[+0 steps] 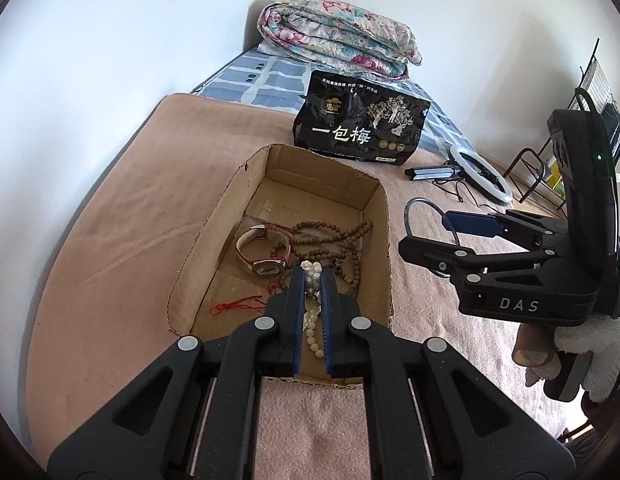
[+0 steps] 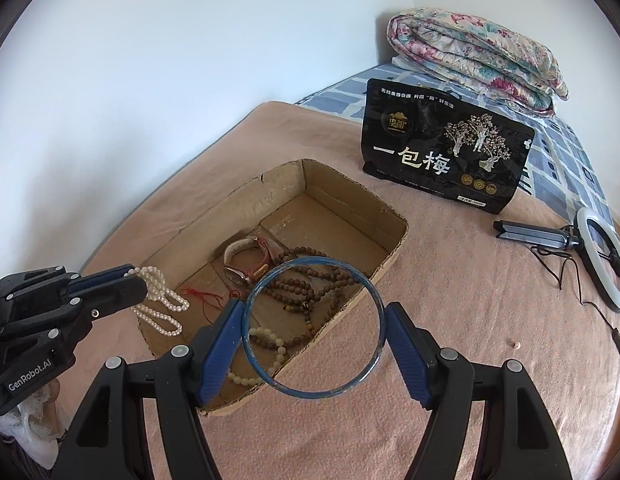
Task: Organize jewelry
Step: 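Lower the necklace and bangle into the box and open both tools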
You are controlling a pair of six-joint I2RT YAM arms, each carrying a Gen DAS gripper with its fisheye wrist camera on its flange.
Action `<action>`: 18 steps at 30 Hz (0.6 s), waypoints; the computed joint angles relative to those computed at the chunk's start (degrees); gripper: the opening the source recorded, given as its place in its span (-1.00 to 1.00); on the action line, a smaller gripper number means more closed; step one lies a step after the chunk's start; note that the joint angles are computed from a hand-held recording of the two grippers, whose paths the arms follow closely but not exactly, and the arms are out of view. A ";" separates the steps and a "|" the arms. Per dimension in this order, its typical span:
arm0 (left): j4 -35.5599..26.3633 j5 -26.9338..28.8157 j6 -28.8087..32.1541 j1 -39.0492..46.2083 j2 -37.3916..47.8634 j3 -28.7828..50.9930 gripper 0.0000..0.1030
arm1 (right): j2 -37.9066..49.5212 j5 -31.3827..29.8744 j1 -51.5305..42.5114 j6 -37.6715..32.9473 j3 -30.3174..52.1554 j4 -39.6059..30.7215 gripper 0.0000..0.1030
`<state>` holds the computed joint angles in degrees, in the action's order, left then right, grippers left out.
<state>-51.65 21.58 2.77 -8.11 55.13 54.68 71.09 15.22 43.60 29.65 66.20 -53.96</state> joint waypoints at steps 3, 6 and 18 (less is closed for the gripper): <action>0.11 -0.03 0.02 0.07 0.64 -0.30 -0.89 | 2.12 -0.77 -1.08 -0.71 0.30 1.70 0.42; 0.32 -0.03 -0.17 0.20 1.04 -0.56 -0.89 | 4.07 -1.47 -2.31 -1.42 0.59 3.27 0.43; 0.32 0.07 0.07 0.73 3.21 -1.06 -0.89 | 10.04 -2.68 -5.09 -2.49 1.46 6.98 0.43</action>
<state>-51.33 21.65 2.85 -7.38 58.33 53.62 81.14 12.53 38.51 27.16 67.66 -46.98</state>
